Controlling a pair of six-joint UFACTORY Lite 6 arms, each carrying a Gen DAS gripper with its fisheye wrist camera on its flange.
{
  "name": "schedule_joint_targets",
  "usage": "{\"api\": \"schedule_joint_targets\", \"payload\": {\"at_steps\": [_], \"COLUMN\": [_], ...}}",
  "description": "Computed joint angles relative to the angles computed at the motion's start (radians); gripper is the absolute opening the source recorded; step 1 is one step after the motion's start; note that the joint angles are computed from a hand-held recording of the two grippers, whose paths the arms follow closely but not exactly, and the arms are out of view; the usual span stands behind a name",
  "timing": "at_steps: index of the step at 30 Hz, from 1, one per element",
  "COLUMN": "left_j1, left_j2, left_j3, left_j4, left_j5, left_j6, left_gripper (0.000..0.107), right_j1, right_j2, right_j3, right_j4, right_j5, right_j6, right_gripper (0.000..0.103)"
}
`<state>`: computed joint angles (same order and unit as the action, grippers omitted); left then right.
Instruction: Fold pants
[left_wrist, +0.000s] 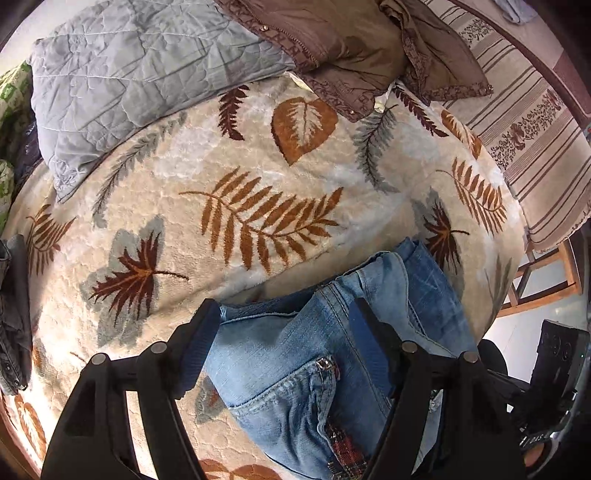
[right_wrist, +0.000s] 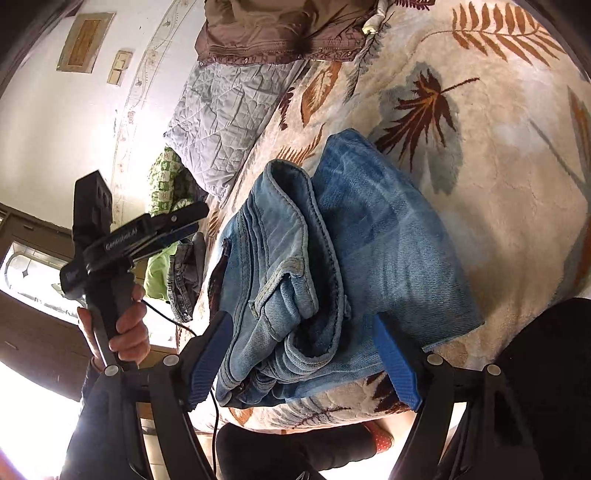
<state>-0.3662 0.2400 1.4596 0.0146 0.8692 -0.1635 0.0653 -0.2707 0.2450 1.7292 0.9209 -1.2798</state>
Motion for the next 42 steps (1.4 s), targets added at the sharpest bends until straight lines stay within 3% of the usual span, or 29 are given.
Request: {"api": "schedule_joint_targets", "payload": {"at_steps": [8,16,19,22,26,29,30,31,34,37,42], "left_j1": [-0.015,0.036,-0.010,-0.004,0.009,0.009,0.008,0.008,0.058,0.141,0.069], "left_j2": [0.182,0.331,0.269,0.246,0.227,0.187,0.166,0.139,0.036,-0.056,-0.070], "left_j3": [0.126,0.226,0.133,0.117,0.120,0.073,0.047,0.016,-0.077,-0.122,-0.045], "left_j4": [-0.056,-0.325,-0.270,-0.281,-0.283,-0.280,-0.279,-0.278,-0.374,-0.540,-0.502], "left_j5": [0.020,0.126,0.062,0.067,0.094,0.055,0.032,0.002,-0.028,0.008,0.025], "left_j6": [0.064,0.347,0.408,0.429,0.427,0.406,0.388,0.367,0.381,0.451,0.368], "left_gripper": [0.072,0.076,0.079,0.078,0.078,0.078,0.077,0.070,0.052,0.050,0.050], "right_j1": [0.082,0.141,0.108,0.110,0.078,0.092,0.109,0.132,0.146,0.089,0.003], "right_j2": [0.124,0.224,0.258,0.301,0.317,0.294,0.316,0.312,0.229,0.125,0.005], "right_j3": [0.069,0.103,0.103,0.117,0.108,0.088,0.100,0.106,0.092,0.068,0.041], "right_j4": [0.064,0.145,0.131,0.138,0.123,0.146,0.151,0.159,0.141,0.075,-0.016], "right_j5": [0.016,0.045,0.114,0.106,0.174,0.160,0.150,0.115,0.075,0.140,0.176], "right_j6": [-0.061,-0.164,-0.186,-0.205,-0.197,-0.191,-0.189,-0.183,-0.168,-0.137,-0.078], "right_gripper": [0.081,0.076,0.067,0.061,0.064,0.063,0.061,0.045,0.032,0.029,0.028]}}
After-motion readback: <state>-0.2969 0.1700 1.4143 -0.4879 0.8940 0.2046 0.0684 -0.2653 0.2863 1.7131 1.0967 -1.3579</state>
